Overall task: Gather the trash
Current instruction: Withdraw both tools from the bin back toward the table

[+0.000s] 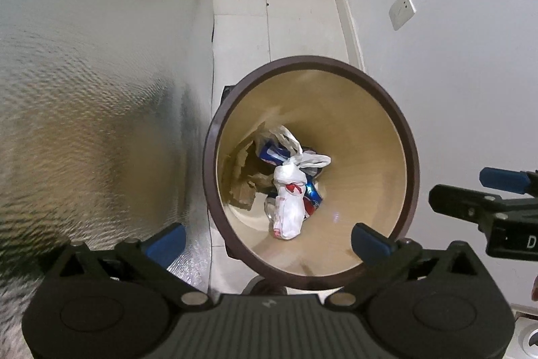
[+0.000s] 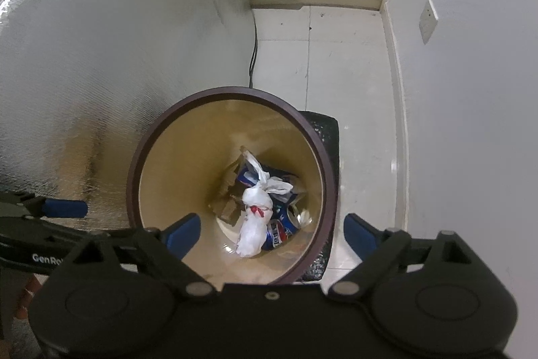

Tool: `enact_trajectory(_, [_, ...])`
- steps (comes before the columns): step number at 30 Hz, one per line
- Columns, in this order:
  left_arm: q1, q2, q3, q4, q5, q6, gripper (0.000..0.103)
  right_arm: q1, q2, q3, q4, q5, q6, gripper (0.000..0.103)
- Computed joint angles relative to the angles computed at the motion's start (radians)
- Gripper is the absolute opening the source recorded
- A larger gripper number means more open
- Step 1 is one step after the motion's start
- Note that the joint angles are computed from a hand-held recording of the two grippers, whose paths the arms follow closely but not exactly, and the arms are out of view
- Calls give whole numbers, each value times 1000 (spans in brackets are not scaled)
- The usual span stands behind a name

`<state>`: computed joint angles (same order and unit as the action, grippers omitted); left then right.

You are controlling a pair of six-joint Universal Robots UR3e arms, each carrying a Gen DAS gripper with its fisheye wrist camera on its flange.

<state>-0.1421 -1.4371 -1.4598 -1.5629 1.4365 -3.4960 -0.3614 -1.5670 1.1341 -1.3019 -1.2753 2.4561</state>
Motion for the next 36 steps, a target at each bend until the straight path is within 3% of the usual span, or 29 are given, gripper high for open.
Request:
enact_trajectory(4, [-9,26,30,-35,8,1,103,-36,-32,-34,53,32,-30,103])
enact_trajectory(22, [-61,63,250,-183,68,-3,103,-235,-169,-173,291,78,-149,103])
enact_trajectory(31, [-104,61,390,-262,97,-30,103,-384,-178,-360,500,140,-266,103])
enact_trajectory(36, [-144,50,483,-299,135,-60,103,-499,-133,-586,709,189,-373,103])
